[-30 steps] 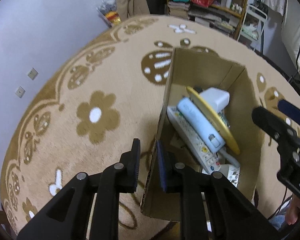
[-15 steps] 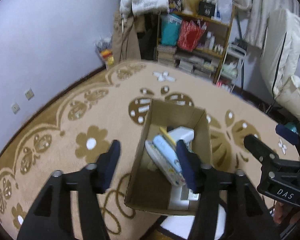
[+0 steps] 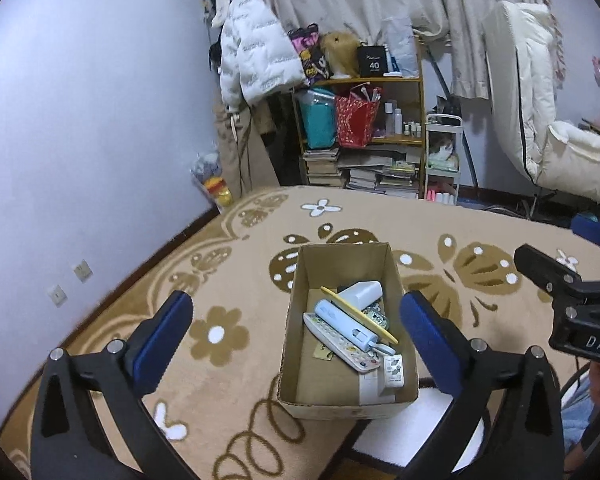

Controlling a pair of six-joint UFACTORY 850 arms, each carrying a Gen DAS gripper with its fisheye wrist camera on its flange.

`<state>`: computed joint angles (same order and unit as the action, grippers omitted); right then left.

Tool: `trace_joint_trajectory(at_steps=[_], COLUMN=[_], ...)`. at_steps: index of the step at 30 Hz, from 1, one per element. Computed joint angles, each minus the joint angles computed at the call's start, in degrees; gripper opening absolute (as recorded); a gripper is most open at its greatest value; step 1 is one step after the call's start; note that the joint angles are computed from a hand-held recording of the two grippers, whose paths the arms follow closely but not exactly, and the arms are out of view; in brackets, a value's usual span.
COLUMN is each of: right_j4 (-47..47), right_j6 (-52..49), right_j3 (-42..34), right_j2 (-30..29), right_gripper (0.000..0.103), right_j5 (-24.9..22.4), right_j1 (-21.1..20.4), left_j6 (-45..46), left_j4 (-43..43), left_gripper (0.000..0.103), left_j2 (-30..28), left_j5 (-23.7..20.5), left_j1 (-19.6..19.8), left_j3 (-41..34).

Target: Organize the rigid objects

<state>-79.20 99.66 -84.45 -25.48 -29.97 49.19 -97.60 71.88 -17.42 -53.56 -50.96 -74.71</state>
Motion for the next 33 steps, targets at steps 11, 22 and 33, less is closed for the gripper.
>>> trace_joint_trajectory(at_steps=[11,22,33], right_j4=[-2.1,-2.0,-1.7], right_j6=[9.9,9.4,9.1], right_j3=[8.1,8.5,8.3], right_j2=[3.9,3.6,3.4], right_gripper=[0.103,0.103,0.103], right_j5=[5.7,6.0,6.0], right_j1=[-0.6,-0.3,-0.2], left_j6=[0.3,1.6,2.4], left_j4=[-3.1,-6.0,-6.6], left_gripper=[0.103,0.103,0.103], left_j2=[0.2,-0.6,-1.1], left_j5=[-2.3,0.0,0.5], left_j1=[-2.0,-1.3,-1.1], left_j3=[0.7,0.1,-0.2])
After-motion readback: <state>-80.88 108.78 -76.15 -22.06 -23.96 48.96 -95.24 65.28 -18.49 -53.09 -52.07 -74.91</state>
